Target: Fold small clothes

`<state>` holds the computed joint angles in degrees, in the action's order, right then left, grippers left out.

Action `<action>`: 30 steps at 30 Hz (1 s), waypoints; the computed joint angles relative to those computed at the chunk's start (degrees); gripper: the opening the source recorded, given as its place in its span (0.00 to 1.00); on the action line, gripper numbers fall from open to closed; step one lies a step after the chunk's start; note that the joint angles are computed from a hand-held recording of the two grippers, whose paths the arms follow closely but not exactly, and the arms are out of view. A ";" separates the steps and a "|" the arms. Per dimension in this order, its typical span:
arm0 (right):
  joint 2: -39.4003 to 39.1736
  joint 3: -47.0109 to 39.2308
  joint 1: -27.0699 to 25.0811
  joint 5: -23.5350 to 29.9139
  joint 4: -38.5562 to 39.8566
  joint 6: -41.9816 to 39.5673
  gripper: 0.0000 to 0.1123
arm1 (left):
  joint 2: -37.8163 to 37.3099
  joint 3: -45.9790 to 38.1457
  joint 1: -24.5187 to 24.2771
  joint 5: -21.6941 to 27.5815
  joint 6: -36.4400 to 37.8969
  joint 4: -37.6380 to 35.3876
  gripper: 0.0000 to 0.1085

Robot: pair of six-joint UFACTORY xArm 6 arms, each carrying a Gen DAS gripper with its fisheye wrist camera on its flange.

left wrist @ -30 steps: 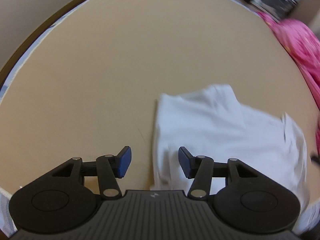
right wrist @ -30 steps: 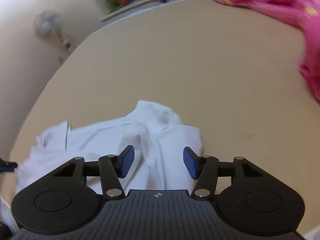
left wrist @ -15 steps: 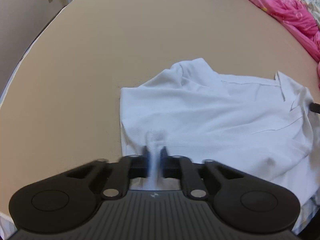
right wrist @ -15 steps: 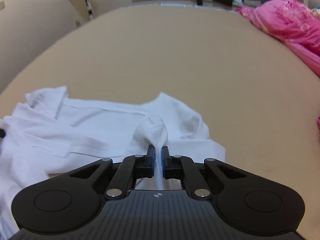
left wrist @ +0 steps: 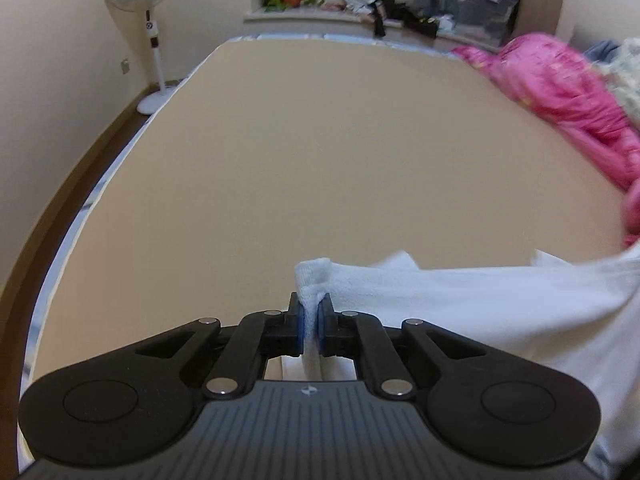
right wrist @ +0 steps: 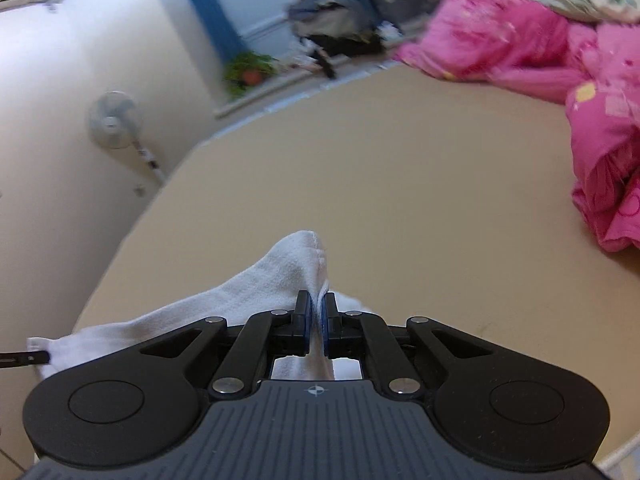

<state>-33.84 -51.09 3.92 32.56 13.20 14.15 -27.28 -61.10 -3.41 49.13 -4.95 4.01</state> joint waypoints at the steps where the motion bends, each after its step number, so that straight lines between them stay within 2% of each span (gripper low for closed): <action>1: 3.26 -1.63 -0.46 0.08 -0.94 2.30 0.04 | 4.99 -2.58 -0.25 -0.48 -2.00 1.64 0.12; 2: 8.19 -4.10 -0.88 0.31 -3.54 6.26 0.04 | 10.35 -5.75 -0.85 0.36 -5.57 5.33 0.18; 4: 15.79 -8.11 -1.39 2.60 -7.66 13.34 0.05 | 19.80 -12.27 -2.31 4.26 -13.10 13.68 0.15; 5: 19.89 -10.39 -1.41 4.27 -9.04 15.30 0.05 | 22.62 -14.31 -2.68 5.77 -14.40 15.78 0.16; 7: 23.48 -12.06 -0.76 5.16 -12.78 15.99 0.09 | 25.43 -16.21 -2.19 6.91 -13.99 14.12 0.16; 11: 22.51 -8.19 -1.23 -1.04 -7.68 9.34 0.09 | 22.89 -12.11 0.09 3.01 -10.24 7.81 0.18; 13: 21.98 -7.03 -1.69 -2.74 -3.81 4.98 0.08 | 21.39 -10.79 1.65 1.83 -7.33 0.80 0.27; 15: 21.79 -6.95 -1.74 -2.81 -2.09 2.42 0.08 | 19.33 -8.99 2.70 -0.53 -4.11 -5.66 0.49; 16: 21.74 -6.94 -1.78 -2.79 -1.62 1.45 0.08 | 18.39 -8.11 2.73 -2.12 -3.02 -7.33 0.54; 18: 21.56 -6.89 -1.69 -2.99 -1.96 1.24 0.08 | 17.63 -7.43 2.35 -3.94 0.12 -10.41 0.72; 20: 21.59 -7.22 -1.13 -2.77 -3.70 3.21 0.08 | 19.36 -9.20 1.38 -2.56 3.47 -11.85 0.74; 22: 20.89 -6.71 -0.94 -2.43 -4.73 4.61 0.09 | 22.77 -12.37 0.53 0.50 3.82 -11.14 0.74; 23: 21.05 -6.75 -0.75 -2.43 -5.46 5.50 0.09 | 24.80 -14.08 0.05 1.70 2.74 -9.76 0.72; 24: 20.97 -6.78 -0.65 -2.19 -6.00 6.09 0.09 | 25.40 -14.10 -0.61 2.44 0.89 -8.46 0.59; 25: 21.11 -6.86 -0.39 -2.14 -6.66 6.82 0.09 | 26.11 -14.30 -0.95 2.54 -0.20 -9.22 0.45; 26: 21.31 -7.07 -0.16 -2.04 -7.60 7.68 0.09 | 26.68 -14.81 -1.09 2.77 -0.79 -10.75 0.16; 27: 21.38 -7.28 0.06 -1.94 -8.78 8.53 0.08 | 26.09 -14.35 -1.69 1.88 -3.08 -9.93 0.08; 29: 20.59 -7.16 0.48 -2.63 -11.53 9.52 0.06 | 22.28 -10.76 -3.84 -3.05 -8.03 -3.91 0.06; 30: 20.02 -6.99 0.63 -3.10 -12.82 10.12 0.05 | 19.96 -9.16 -4.11 -4.25 -8.85 -3.51 0.06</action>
